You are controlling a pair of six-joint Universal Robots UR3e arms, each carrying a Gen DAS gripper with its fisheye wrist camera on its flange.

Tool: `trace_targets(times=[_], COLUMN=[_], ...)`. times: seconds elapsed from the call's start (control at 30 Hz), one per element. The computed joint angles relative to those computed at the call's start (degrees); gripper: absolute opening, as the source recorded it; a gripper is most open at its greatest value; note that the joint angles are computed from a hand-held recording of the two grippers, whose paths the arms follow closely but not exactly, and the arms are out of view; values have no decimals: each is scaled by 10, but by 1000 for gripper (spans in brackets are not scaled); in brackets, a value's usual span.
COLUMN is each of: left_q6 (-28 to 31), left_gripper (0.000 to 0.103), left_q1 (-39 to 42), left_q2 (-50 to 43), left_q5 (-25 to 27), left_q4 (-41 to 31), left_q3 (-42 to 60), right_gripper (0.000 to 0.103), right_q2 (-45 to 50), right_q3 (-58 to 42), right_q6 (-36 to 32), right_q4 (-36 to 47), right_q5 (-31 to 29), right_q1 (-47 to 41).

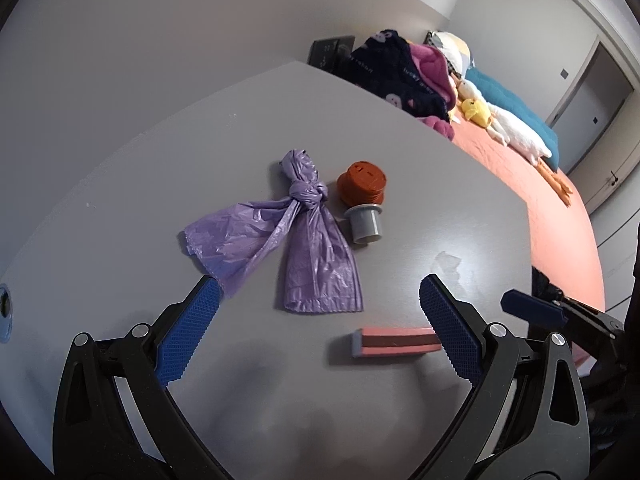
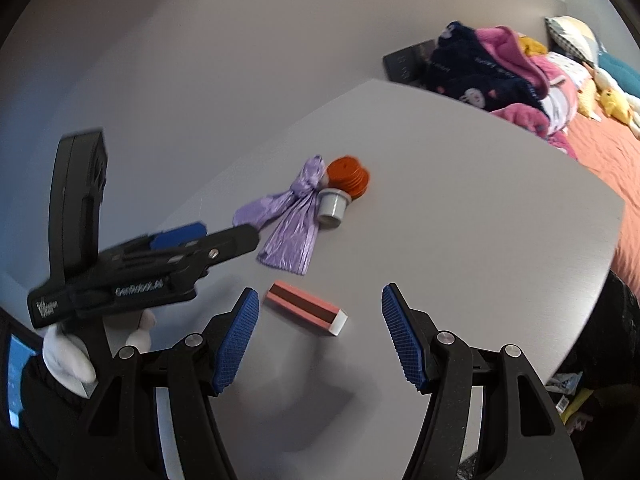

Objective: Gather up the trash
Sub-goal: 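Move both tools back over the table toward the purple bag and pink sponge, then grasp the pink sponge with the right tool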

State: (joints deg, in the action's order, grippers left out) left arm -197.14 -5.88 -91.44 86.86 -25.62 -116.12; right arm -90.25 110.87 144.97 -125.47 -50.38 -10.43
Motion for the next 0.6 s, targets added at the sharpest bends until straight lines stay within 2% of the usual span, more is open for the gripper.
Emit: trace_targets(times=[0.23, 0.6], left_q6=[41, 90], left_gripper=[96, 96], left_q1=[31, 43], left_q2=[-57, -122], left_q5=[-27, -23], left_q4=[5, 18], left_q3=[26, 55], right_gripper=[65, 65], right_q2=[57, 101], right_q3=[-30, -38], right_q6=[-1, -14], right_q4=[-15, -74], right_q5=[-32, -69], right_q1=[44, 101])
